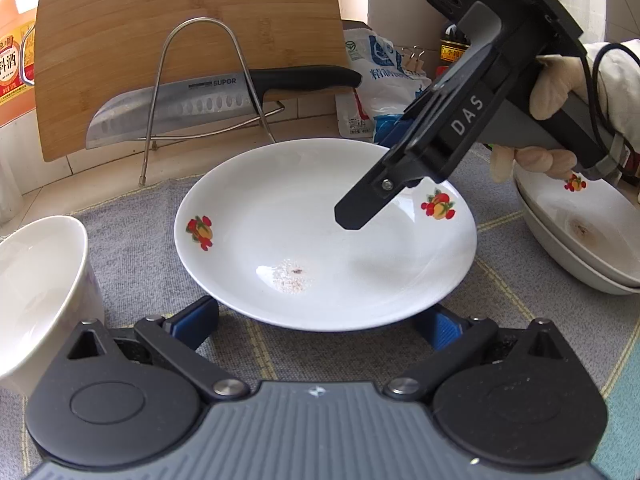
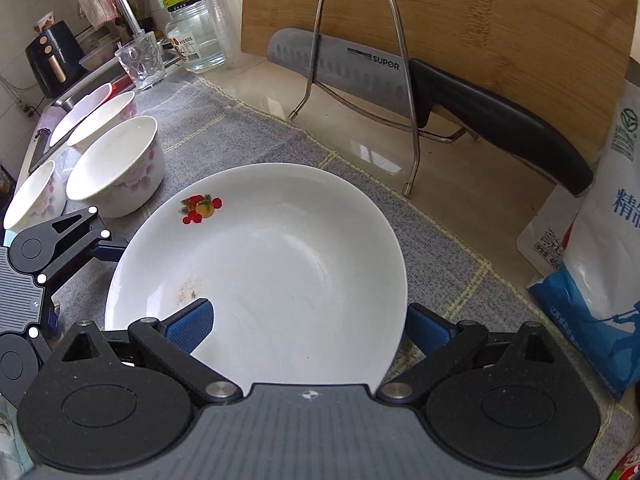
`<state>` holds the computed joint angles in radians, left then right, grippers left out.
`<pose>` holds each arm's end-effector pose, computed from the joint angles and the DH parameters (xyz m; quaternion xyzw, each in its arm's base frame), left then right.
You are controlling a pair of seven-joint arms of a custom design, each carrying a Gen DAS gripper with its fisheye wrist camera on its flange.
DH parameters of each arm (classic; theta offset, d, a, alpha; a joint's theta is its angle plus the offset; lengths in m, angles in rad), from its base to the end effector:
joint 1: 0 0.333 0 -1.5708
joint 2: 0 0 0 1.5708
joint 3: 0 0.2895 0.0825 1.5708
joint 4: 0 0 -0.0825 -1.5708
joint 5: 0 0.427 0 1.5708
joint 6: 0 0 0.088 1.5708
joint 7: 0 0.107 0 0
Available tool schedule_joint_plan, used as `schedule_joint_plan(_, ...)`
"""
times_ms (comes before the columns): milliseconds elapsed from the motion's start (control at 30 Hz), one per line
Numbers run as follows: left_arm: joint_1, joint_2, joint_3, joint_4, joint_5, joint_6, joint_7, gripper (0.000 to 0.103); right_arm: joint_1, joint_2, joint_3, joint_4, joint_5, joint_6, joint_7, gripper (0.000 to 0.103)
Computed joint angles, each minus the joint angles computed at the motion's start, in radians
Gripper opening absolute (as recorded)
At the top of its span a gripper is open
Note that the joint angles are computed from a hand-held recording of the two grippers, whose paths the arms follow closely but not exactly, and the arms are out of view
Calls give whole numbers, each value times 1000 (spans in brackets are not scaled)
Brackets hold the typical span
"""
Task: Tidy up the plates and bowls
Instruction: 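Grasp the rim of the remaining fruit-print white plate with the right tool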
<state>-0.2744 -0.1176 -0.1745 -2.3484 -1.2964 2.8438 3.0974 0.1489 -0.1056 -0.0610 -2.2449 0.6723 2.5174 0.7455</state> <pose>0.5138 -0.1912 0.3664 -0.3316 0.8473 -0.3844 0.1560 0.5743 0.0448 0.4005 -0.8035 0.5141 -0.0632 0.2933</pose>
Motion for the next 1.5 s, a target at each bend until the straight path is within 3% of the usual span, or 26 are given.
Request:
schedule_joint_plan(533, 1, 0, 2, 6, 12, -14, 43, 103, -70, 103, 16, 136, 139, -163, -119, 97)
schedule_joint_plan(1500, 17, 11, 2, 21, -17, -43, 100, 103, -151, 196, 31, 269, 215, -354, -10, 97)
